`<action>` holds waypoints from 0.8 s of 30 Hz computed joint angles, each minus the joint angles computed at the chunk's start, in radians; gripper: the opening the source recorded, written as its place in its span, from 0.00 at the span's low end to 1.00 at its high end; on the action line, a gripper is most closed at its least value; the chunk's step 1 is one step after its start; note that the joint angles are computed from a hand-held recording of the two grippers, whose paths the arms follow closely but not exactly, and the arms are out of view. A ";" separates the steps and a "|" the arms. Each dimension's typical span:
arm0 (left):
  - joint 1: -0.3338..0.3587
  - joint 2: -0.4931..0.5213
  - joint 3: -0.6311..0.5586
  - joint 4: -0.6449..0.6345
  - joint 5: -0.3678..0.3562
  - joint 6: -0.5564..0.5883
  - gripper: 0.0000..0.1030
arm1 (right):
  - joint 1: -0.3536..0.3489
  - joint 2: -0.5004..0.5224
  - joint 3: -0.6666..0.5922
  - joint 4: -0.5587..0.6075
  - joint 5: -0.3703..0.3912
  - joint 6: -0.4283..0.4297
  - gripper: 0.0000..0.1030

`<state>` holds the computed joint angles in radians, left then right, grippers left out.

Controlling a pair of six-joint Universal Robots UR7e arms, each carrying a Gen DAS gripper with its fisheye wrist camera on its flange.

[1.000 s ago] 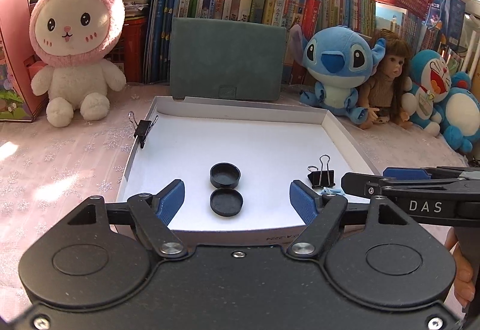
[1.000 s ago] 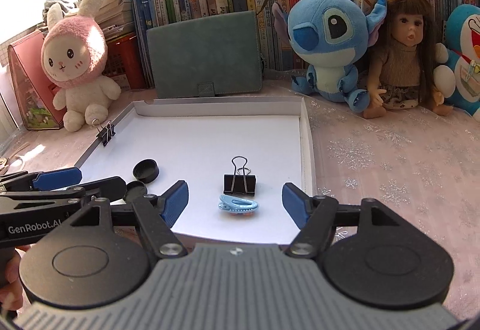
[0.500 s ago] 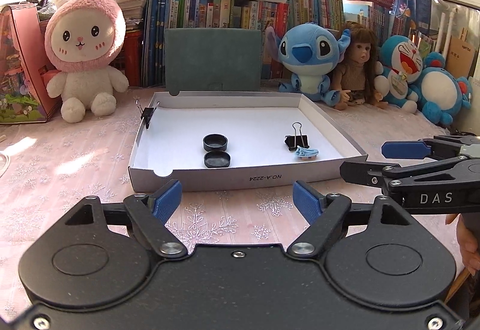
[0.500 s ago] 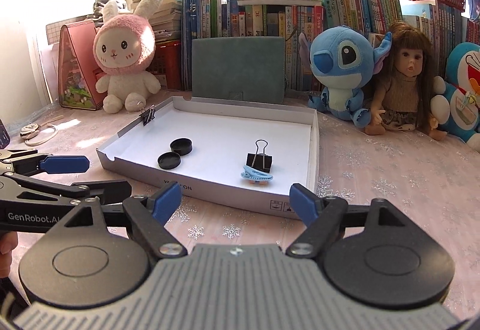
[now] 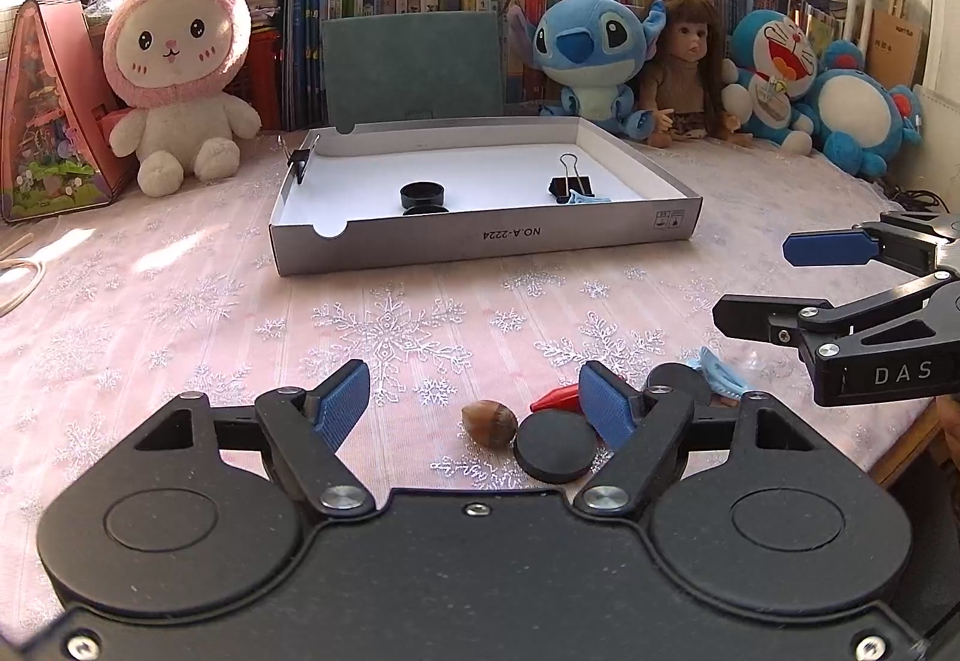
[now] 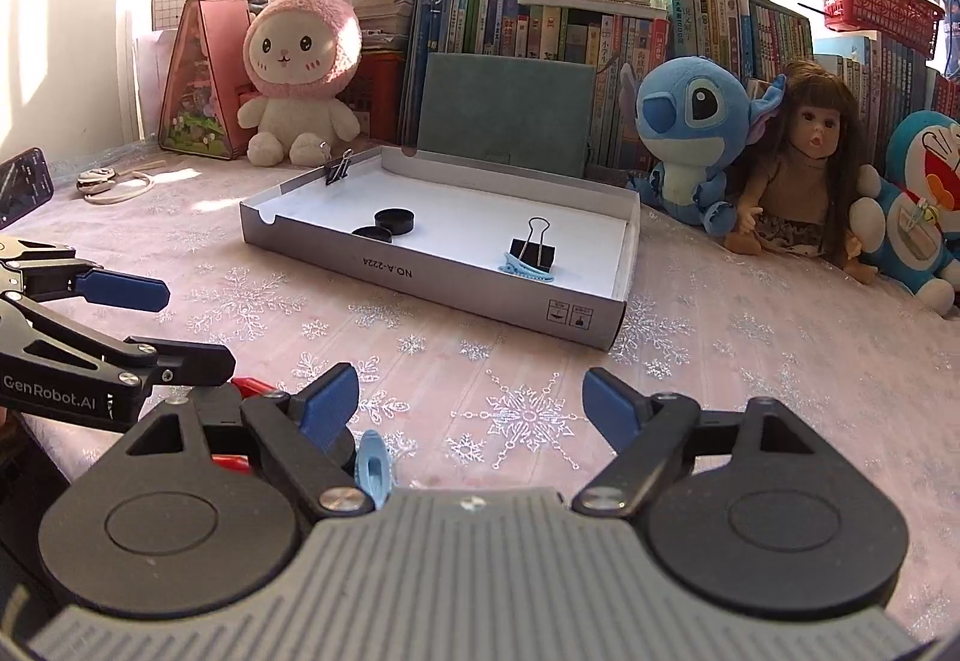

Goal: Organize rigid objects
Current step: 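Move both grippers back toward the nuts and red pieces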

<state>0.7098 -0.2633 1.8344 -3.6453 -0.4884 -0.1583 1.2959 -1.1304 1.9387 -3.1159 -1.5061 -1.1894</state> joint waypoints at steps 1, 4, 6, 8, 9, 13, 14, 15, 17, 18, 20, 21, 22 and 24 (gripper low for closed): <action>-0.003 -0.001 0.009 0.002 0.001 -0.013 0.70 | -0.005 -0.006 0.012 -0.007 0.000 -0.009 0.87; -0.008 -0.009 0.028 0.015 -0.003 -0.045 0.66 | -0.017 -0.010 0.036 -0.048 -0.001 -0.025 0.87; -0.011 -0.012 0.035 0.026 0.001 -0.062 0.59 | -0.023 -0.008 0.050 -0.085 -0.002 -0.035 0.88; -0.012 -0.016 0.042 0.040 0.008 -0.082 0.53 | -0.029 -0.006 0.059 -0.116 -0.001 -0.042 0.88; -0.012 -0.019 0.045 0.043 0.008 -0.091 0.49 | -0.031 -0.006 0.062 -0.129 -0.001 -0.046 0.88; -0.015 -0.030 0.055 0.065 0.030 -0.136 0.42 | -0.036 -0.009 0.067 -0.148 -0.013 -0.059 0.88; -0.016 -0.031 0.055 0.071 0.039 -0.136 0.41 | -0.036 -0.010 0.066 -0.149 -0.021 -0.064 0.88; -0.018 -0.030 0.054 0.077 0.046 -0.134 0.40 | -0.037 -0.011 0.067 -0.148 -0.028 -0.070 0.88; -0.018 -0.029 0.051 0.091 0.051 -0.129 0.40 | -0.039 -0.014 0.066 -0.135 -0.036 -0.083 0.88; -0.017 -0.028 0.049 0.100 0.050 -0.130 0.40 | -0.040 -0.016 0.066 -0.131 -0.037 -0.086 0.88; -0.014 -0.027 0.046 0.116 0.042 -0.143 0.39 | -0.040 -0.015 0.068 -0.126 -0.041 -0.096 0.88; -0.012 -0.026 0.044 0.118 0.038 -0.144 0.38 | -0.040 -0.014 0.069 -0.129 -0.042 -0.099 0.88; -0.011 -0.024 0.042 0.117 0.037 -0.144 0.38 | -0.040 -0.011 0.071 -0.136 -0.042 -0.102 0.88; -0.009 -0.019 0.037 0.112 0.038 -0.141 0.38 | -0.039 -0.006 0.073 -0.146 -0.043 -0.104 0.88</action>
